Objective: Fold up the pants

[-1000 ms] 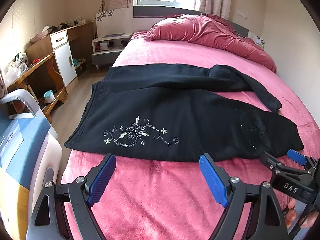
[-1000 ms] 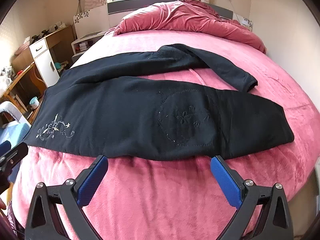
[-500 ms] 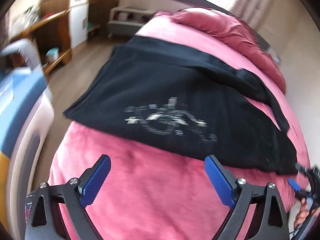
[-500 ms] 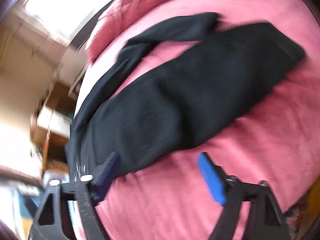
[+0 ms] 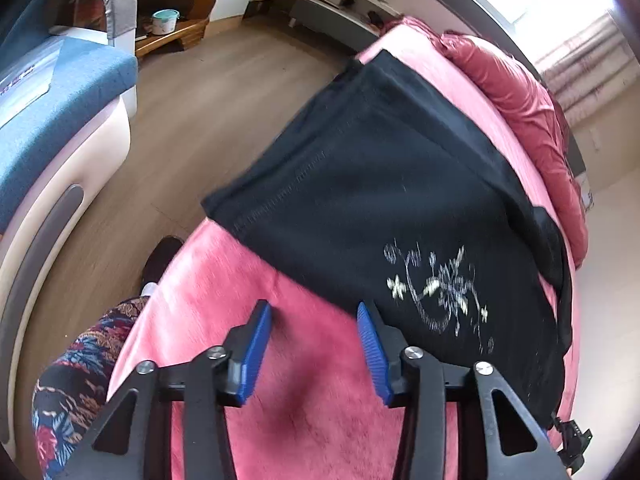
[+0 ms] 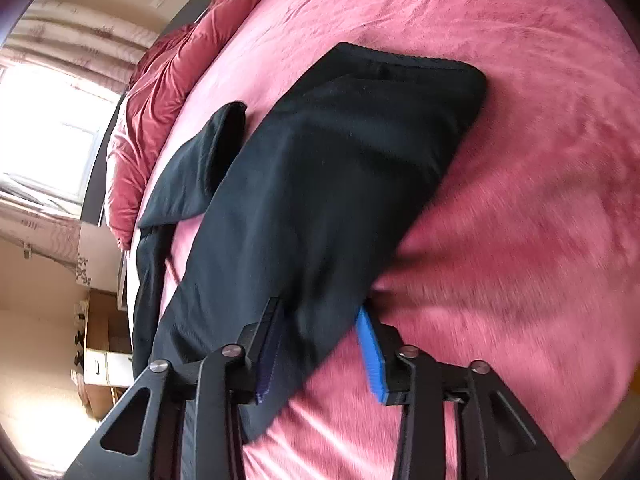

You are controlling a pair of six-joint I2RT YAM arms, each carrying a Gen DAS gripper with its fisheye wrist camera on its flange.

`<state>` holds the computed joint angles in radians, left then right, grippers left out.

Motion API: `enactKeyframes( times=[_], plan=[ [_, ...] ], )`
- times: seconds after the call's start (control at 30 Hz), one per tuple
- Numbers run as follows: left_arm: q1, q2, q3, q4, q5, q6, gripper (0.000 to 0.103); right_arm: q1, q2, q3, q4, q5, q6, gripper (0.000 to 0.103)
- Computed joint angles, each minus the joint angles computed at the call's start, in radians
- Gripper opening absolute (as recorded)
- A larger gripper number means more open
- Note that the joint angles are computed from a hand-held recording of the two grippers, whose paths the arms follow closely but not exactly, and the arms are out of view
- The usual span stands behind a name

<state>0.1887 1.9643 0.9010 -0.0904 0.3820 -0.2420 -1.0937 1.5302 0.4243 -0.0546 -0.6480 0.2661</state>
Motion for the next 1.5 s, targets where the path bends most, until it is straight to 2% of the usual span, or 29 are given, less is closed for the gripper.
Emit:
enactKeyframes(
  times=[0.17, 0.3, 0.4, 0.47, 0.53, 0.63, 0.77, 0.9, 1.0, 1.17, 1.37, 1.5],
  plan=[
    [0.026, 0.042, 0.062, -0.022, 0.02, -0.01, 0.036, 0.058, 0.055, 0.01, 0.082, 0.056, 0.034, 0.034],
    [0.02, 0.085, 0.115, -0.036, 0.014, -0.034, 0.034, 0.077, 0.067, 0.026, 0.076, 0.106, -0.004, 0.021],
    [0.006, 0.117, 0.153, -0.042, -0.002, -0.062, 0.026, 0.083, 0.063, 0.043, 0.045, 0.123, -0.022, 0.016],
    [0.001, 0.114, 0.157, -0.037, -0.024, -0.058, 0.012, 0.09, 0.052, 0.057, 0.02, 0.137, -0.031, 0.013],
    [0.0, 0.093, 0.146, -0.024, -0.027, -0.055, 0.007, 0.09, 0.027, 0.065, -0.012, 0.152, -0.052, 0.01],
    [-0.004, 0.033, 0.113, -0.009, -0.035, -0.038, 0.006, 0.094, -0.036, 0.08, -0.058, 0.165, -0.068, 0.009],
    [0.022, -0.086, 0.046, 0.003, 0.006, -0.024, 0.006, 0.058, -0.155, 0.101, -0.156, 0.143, -0.116, 0.009],
    [0.064, -0.219, -0.033, -0.022, 0.058, 0.015, 0.006, 0.019, -0.245, 0.113, -0.235, 0.12, -0.161, 0.008],
    [0.097, -0.295, -0.089, -0.058, 0.085, 0.05, 0.006, -0.062, -0.299, 0.104, -0.315, 0.087, -0.243, 0.008],
    [0.163, -0.355, -0.183, -0.125, 0.09, 0.155, 0.006, -0.223, -0.292, 0.071, -0.405, 0.053, -0.422, 0.008],
    [0.236, -0.365, -0.257, -0.177, 0.075, 0.249, 0.006, -0.408, -0.211, 0.037, -0.444, 0.078, -0.612, 0.008],
    [0.196, -0.33, -0.246, -0.204, -0.002, 0.256, 0.014, -0.412, -0.167, 0.024, -0.405, 0.119, -0.624, 0.009]
  ],
)
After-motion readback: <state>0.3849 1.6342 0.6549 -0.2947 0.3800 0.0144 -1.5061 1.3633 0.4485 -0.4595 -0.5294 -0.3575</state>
